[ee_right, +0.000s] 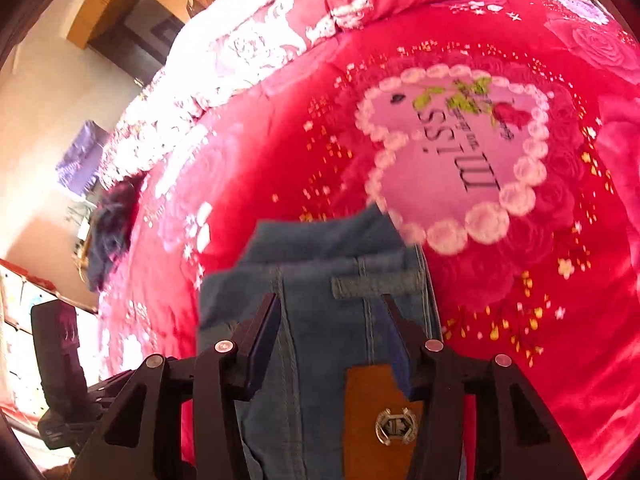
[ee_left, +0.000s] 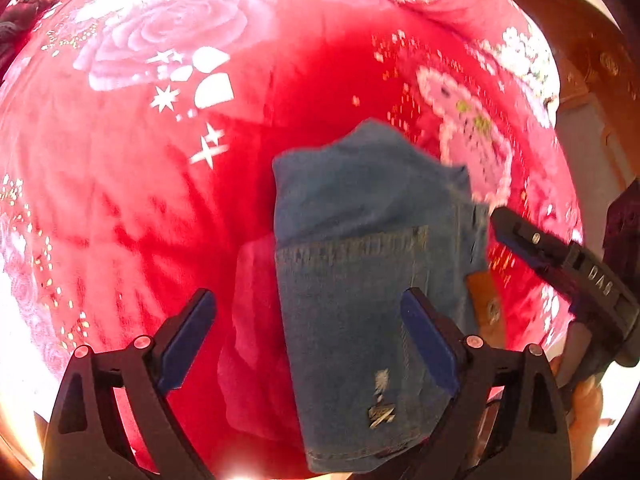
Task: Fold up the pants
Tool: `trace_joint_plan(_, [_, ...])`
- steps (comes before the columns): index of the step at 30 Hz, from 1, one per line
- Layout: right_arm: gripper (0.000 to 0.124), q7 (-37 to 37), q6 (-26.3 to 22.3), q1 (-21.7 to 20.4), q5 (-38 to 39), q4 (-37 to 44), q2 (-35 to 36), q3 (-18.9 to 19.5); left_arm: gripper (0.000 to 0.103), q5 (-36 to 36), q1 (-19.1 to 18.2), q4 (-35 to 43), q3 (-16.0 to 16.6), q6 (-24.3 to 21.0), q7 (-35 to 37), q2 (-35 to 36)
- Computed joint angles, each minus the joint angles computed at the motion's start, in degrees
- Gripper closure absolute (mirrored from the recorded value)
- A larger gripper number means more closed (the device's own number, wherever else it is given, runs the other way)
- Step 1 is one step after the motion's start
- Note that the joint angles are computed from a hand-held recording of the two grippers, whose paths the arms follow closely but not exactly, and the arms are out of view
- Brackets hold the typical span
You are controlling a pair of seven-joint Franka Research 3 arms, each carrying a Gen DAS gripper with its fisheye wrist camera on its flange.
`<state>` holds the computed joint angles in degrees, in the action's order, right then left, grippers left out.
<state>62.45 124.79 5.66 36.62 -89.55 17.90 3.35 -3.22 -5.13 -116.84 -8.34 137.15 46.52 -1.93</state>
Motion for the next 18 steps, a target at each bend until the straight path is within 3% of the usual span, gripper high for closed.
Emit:
trace_joint_plan(3, [0.075,2.5,0.8,1.4,-3.4,2.8,2.6,-0.4,0.008,2.8,0.6,4.5,0.3,-1.6,-3.8,3.7])
trace_joint_plan(6, [0.077,6.9,-0.6,3.4,-11.0,6.5,6.8,-1.4,0.008,4.7,1.1,11.1,0.3,-9.2,-4.6,10.0])
trace_joint_plan(9, [0.074,6.9,-2.0,2.4,-10.7,7.8,7.1,-0.6,0.008,-1.7,2.8,8.0,0.0,-6.8,-3.1,8.3])
trace_joint_plan(12, [0.068,3.7,-4.3,-1.3,-4.8,6.8,4.9,0.5,0.008,-7.7,3.5,3.1,-0.1,-4.5,2.7,3.7])
trace_joint_plan(13, [0.062,3.3,-5.8,-2.2,-3.7,6.9,4.8,0.3,0.008,-9.4,3.6,1.6,0.1,-3.9,4.9,2.4])
trace_joint_plan(18, [0.062,3.6,-12.9,-6.4,1.1,6.7,5.7,-0.9,0.008,-23.6,2.0,-5.7,1.6,-1.4,13.0,-2.7])
